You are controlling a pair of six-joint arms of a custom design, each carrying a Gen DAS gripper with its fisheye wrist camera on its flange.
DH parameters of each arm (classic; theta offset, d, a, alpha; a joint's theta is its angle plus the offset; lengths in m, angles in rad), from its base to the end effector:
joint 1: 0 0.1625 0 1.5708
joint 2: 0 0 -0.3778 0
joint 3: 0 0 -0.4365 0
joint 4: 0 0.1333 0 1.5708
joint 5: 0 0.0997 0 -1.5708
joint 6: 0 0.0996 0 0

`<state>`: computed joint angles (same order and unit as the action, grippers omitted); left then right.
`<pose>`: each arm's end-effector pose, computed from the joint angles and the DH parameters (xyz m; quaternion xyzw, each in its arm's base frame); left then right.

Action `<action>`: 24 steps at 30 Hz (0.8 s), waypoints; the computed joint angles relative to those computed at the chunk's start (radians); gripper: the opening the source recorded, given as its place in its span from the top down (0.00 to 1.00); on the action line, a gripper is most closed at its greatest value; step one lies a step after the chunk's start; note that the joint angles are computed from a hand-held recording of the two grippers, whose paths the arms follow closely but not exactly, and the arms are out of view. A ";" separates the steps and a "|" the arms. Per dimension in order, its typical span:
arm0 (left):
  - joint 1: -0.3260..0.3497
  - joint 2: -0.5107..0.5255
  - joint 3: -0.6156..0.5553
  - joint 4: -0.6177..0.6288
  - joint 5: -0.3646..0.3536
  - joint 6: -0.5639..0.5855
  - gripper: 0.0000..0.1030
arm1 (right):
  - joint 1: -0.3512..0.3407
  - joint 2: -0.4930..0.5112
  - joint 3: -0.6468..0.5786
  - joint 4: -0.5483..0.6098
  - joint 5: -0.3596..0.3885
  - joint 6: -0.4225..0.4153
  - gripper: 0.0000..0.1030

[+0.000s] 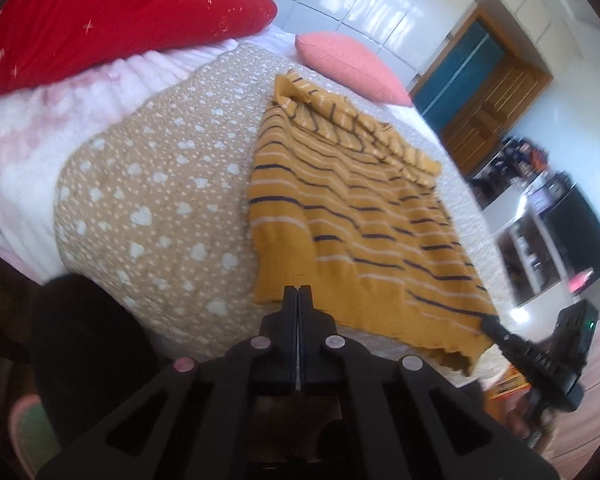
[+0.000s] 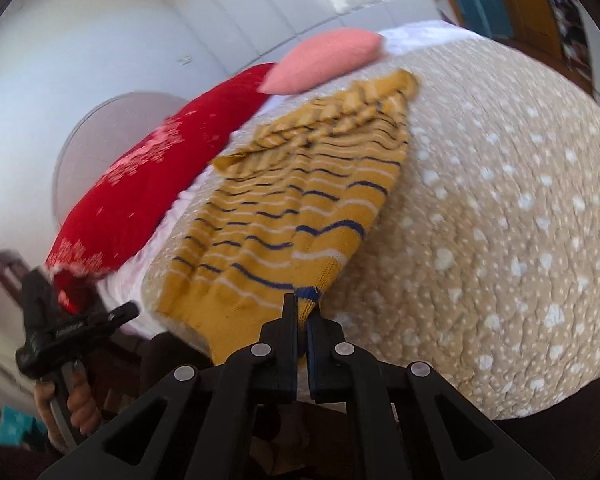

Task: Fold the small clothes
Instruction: 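Lift the hem with both grippers and fold it toward the collar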

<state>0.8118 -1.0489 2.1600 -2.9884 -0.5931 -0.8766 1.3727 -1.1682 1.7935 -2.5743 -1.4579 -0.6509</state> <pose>-0.1832 -0.5069 0.0758 -0.1228 0.8668 -0.4308 0.2190 0.0175 -0.6472 0.1994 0.2305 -0.9532 0.1938 0.0268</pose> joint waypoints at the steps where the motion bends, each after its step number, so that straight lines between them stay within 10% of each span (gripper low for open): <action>1: 0.004 -0.002 -0.004 0.035 0.021 -0.020 0.97 | -0.008 0.014 -0.012 0.007 -0.002 0.026 0.93; 5: 0.061 0.001 -0.013 -0.030 0.000 0.012 0.32 | -0.014 0.037 -0.006 -0.063 -0.047 0.027 0.66; 10: 0.151 0.053 -0.089 -0.159 -0.125 0.177 0.31 | 0.001 0.094 -0.030 -0.130 -0.101 0.023 0.51; 15: 0.200 0.151 -0.226 -0.151 -0.237 0.284 0.31 | 0.026 0.152 -0.041 -0.199 -0.131 -0.013 0.44; 16: 0.203 0.160 -0.249 -0.106 -0.227 0.266 0.49 | 0.033 0.157 -0.041 -0.210 -0.144 -0.029 0.55; 17: 0.198 0.172 -0.280 -0.020 -0.181 0.229 0.91 | 0.040 0.161 -0.053 -0.179 -0.144 -0.044 0.92; 24: 0.092 0.058 -0.128 -0.087 -0.116 0.156 0.93 | 0.013 0.029 -0.015 -0.006 0.045 -0.037 0.91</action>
<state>0.9036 -0.9909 2.0322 -3.0759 -0.7091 -0.7204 1.3861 -1.1391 1.7781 -2.5806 -1.4125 -0.6877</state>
